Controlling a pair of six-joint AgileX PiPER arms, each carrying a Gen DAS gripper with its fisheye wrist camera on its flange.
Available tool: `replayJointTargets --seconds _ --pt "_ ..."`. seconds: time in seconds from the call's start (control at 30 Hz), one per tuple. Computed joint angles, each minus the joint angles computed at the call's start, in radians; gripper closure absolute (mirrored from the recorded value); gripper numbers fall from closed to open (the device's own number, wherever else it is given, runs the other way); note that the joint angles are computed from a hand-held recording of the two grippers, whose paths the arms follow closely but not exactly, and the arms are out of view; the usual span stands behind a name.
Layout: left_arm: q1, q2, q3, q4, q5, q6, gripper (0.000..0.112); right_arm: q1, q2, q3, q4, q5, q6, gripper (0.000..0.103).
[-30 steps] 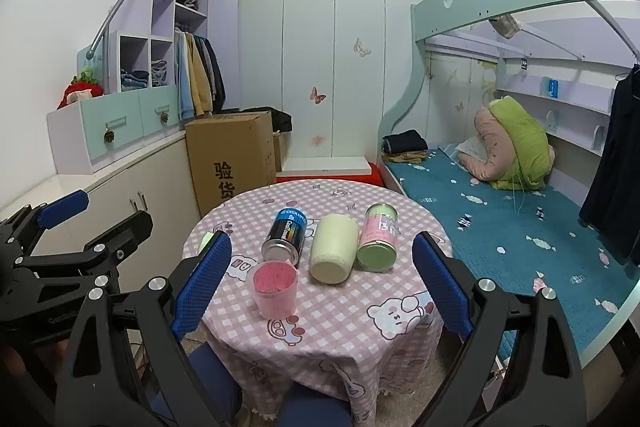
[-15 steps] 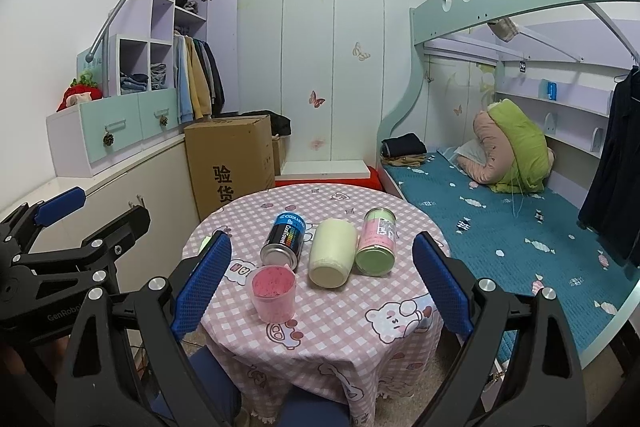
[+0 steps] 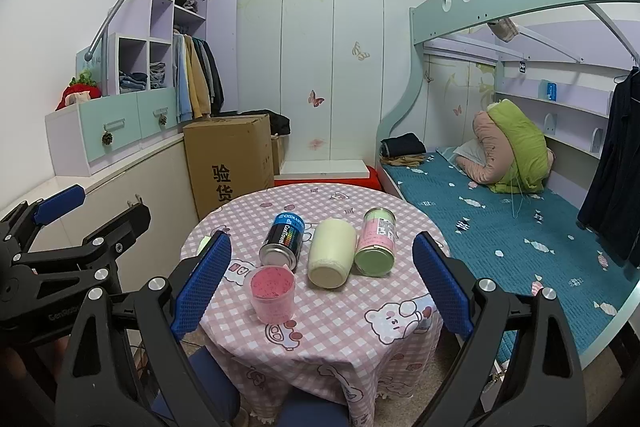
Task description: Flip cup upright
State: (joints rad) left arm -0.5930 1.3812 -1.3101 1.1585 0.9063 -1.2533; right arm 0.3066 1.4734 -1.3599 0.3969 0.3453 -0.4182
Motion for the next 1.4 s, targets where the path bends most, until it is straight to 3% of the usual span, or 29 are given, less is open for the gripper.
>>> replayJointTargets --seconds 1.4 --pt "0.031 0.004 0.043 0.046 -0.036 -0.062 0.015 0.005 0.023 0.001 -0.003 -0.008 0.001 0.014"
